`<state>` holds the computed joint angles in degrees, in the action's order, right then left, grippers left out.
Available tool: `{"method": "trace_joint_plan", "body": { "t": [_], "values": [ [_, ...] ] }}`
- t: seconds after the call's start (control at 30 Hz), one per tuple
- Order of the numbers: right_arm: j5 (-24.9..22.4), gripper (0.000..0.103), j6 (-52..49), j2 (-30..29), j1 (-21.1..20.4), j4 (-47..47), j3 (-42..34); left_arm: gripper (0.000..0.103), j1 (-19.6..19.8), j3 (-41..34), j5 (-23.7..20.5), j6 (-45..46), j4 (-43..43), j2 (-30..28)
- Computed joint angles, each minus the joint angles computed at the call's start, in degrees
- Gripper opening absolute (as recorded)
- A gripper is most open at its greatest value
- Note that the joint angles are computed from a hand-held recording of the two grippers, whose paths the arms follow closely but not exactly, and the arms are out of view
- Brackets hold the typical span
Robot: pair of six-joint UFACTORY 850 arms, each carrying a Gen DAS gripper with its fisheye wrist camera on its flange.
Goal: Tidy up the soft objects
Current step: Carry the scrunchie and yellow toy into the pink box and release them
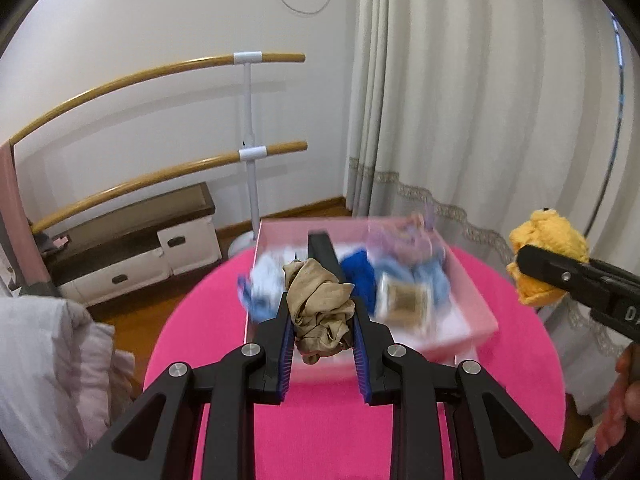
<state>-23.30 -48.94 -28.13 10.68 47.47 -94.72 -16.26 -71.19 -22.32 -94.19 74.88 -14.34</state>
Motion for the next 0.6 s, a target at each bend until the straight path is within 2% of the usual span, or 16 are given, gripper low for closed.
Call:
{"method": "trace_joint_plan", "body": {
  "t": [0.17,0.6],
  "values": [
    [-6.1,0.033,13.8,-10.0,0.8,-12.8,-16.3,0.023,3.2,-9.0,1.9,14.9,-13.5,-5.1],
    [-23.2,0.033,31.5,-34.0,1.1,-28.2,-52.4,0.023,7.8,-31.9,-1.7,51.6,-50.0,-21.3]
  ]
}}
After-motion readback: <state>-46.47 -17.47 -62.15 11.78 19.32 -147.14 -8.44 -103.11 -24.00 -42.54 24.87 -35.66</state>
